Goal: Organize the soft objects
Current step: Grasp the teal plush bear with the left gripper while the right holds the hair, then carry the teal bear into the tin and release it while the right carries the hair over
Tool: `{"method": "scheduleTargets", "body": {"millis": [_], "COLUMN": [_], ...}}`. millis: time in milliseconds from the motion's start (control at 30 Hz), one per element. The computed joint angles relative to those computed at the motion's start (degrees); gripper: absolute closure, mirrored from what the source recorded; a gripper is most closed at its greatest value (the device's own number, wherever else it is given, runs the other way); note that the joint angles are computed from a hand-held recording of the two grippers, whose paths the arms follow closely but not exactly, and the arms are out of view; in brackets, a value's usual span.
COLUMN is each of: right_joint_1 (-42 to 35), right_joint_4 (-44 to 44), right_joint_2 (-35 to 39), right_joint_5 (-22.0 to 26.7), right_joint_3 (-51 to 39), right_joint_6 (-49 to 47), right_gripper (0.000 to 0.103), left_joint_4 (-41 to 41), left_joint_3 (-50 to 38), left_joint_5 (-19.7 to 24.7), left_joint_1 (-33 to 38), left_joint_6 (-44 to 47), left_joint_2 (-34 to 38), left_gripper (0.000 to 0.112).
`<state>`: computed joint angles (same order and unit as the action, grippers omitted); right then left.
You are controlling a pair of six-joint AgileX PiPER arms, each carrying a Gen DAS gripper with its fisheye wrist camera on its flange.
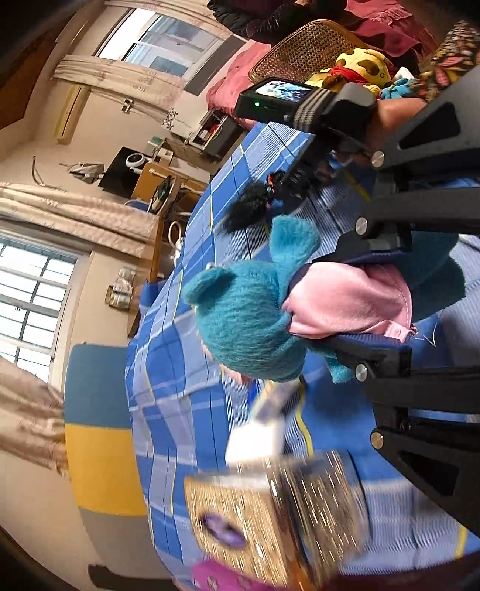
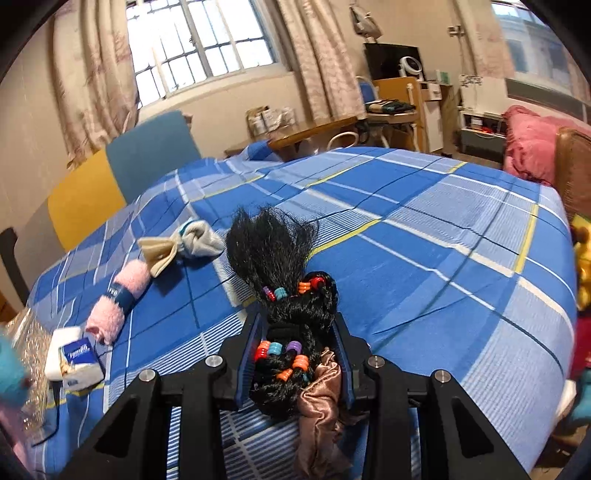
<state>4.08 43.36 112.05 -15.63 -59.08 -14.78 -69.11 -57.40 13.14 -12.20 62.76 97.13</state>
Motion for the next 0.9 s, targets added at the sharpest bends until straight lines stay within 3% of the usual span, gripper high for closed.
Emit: {"method": "scheduleTargets", "body": {"millis": [100,333,433,667,900], "right_joint_1": [-0.08,1.79,2.97,8.59,16.35], "right_joint_4": [1.46,15.73,14.70,18.25,25.46], "right_joint_2": [-0.73,-2.98,-4.95,-10.76,-15.75], "right_joint_5": [-0.73,-2.28,-2.58,-3.94,-5.56], "right_joint_3": [1.07,2.08,4.32,9.95,12.87], "right_joint_6": [0.09,-13.47,-11.36,-11.25,-15.15], "right_gripper": [0.066,0.066,0.066,0.066,0.066], "left_joint_4": [0.47,-3.96,-4.55,-3.77,2.61], "left_joint_3": [3.77,10.29,11.61,10.44,2.89], "left_joint_5": [0.99,5.78,8.74,13.94,18.58], "left_joint_1": [3.54,15.68,22.45,35.42,45.42], "left_joint_6": [0.92,7.51,8.35,11.96,7.23], "left_joint_2": [-4.69,-14.49,-16.90,-15.74,-7.15], "left_gripper": [0.083,0.082,0.082,0.082,0.081]}}
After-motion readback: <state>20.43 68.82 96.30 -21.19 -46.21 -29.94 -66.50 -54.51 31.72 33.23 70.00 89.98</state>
